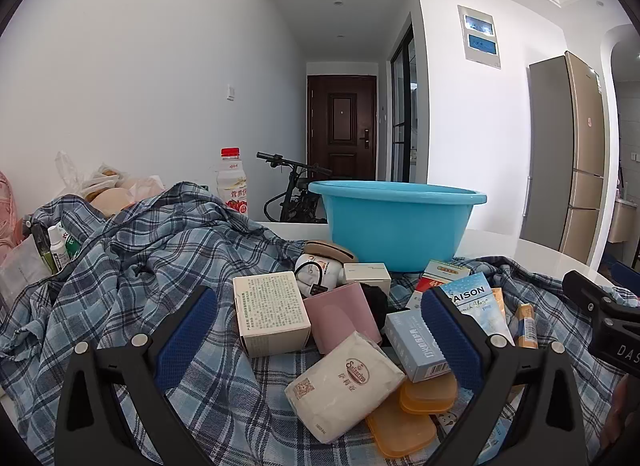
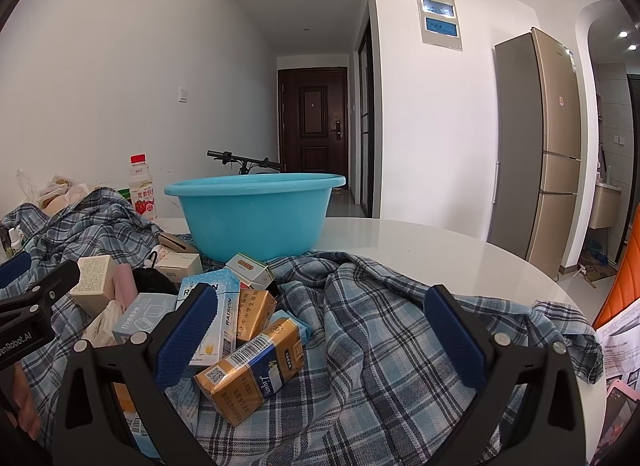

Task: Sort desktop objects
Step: 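Move both tools over the pile of boxes beside the blue basin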

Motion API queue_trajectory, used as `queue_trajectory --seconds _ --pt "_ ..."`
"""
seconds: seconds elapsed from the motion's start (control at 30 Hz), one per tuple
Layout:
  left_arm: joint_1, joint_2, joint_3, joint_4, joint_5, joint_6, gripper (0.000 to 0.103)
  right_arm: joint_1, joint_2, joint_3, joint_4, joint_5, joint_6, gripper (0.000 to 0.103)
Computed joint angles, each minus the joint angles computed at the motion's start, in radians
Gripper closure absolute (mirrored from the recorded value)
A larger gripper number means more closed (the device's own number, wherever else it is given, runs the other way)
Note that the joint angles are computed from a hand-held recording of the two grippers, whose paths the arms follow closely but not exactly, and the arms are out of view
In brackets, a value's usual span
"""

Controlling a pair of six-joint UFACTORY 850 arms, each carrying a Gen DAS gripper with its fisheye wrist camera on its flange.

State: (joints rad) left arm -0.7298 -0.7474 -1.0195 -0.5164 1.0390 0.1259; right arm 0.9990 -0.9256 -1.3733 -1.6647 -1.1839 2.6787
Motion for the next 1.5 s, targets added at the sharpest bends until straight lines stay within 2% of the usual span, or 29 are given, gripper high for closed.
queue_trajectory --seconds 0.6,0.77,0.87,1.0,1.1,1.2,1.43,1.5 --pt "-0.004 0.003 -0.002 0.007 -0.008 0.023 0.0 -0.002 0.003 0.0 0.007 0.006 -0.012 0.0" --pt "-0.015 0.023 -0.017 -0.022 -0.062 0.108 0.0 -0.006 0.023 0.017 -0.067 0.058 -0.017 0.0" --pt "-0.011 0.045 -0.011 -0.022 -0.071 0.1 0.0 0.0 0.025 -0.004 -0.047 0.037 -0.084 0.0" --pt "0.006 0.077 -0.011 -0.016 -0.141 0.099 0.0 -0.004 0.046 -0.004 -0.041 0.06 -0.121 0.0" --pt "0.017 0.095 -0.036 -0.034 -0.259 0.159 0.0 -0.017 0.073 0.008 -0.03 0.125 -0.13 0.0" --pt "0.026 0.108 -0.06 -0.052 -0.346 0.21 0.0 -0.033 0.103 0.02 -0.011 0.189 -0.148 0.0" --pt "0.048 0.131 -0.126 -0.061 -0.508 0.271 0.0 -0.068 0.164 0.017 0.049 0.27 -0.256 0.0" --pt "0.048 0.135 -0.145 -0.068 -0.526 0.299 0.0 -0.078 0.18 0.013 0.056 0.275 -0.281 0.0"
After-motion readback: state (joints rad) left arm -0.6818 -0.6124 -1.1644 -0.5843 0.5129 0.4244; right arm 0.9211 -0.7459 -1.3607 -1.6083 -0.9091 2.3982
